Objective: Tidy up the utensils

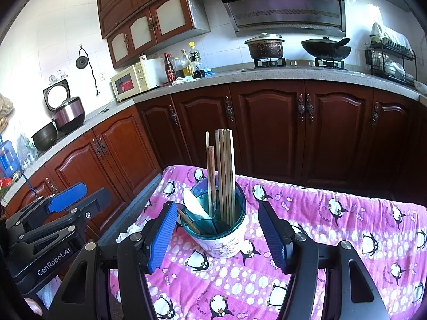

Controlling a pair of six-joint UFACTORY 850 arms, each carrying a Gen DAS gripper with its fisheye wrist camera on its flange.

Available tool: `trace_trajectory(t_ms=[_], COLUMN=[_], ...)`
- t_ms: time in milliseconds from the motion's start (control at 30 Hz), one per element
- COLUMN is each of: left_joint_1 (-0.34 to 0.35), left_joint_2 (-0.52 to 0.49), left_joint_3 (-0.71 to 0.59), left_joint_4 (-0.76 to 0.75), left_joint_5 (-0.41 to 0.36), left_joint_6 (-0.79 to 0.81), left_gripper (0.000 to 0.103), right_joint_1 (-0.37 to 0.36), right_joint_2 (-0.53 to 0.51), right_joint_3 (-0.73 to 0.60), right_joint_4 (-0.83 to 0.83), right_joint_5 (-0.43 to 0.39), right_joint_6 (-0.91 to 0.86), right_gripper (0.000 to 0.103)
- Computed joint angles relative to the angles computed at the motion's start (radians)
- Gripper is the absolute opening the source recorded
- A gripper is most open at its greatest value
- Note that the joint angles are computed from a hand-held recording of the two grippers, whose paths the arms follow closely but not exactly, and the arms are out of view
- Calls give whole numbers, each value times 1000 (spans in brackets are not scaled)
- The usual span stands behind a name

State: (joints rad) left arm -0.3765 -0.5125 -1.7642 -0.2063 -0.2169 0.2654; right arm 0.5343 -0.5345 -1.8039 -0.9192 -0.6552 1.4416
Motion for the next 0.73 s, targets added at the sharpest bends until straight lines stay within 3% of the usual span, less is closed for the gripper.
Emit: trace_trajectory(t_ms=[400, 733], left_joint_1=[-2, -5], left_joint_2=[-23, -62], left_joint_3=[-25, -58], left_joint_4=[26, 34], left_joint_5=[-19, -19], left_joint_6=[-26, -31], left_gripper=[51, 51], right_joint_1=[-10, -41], right_joint_2=[-18, 2], right_joint_3=[-17, 48], right_joint_4=[37, 69], right_joint_5=[12, 65], right_joint_6=[-35, -27], right_gripper=[62, 63])
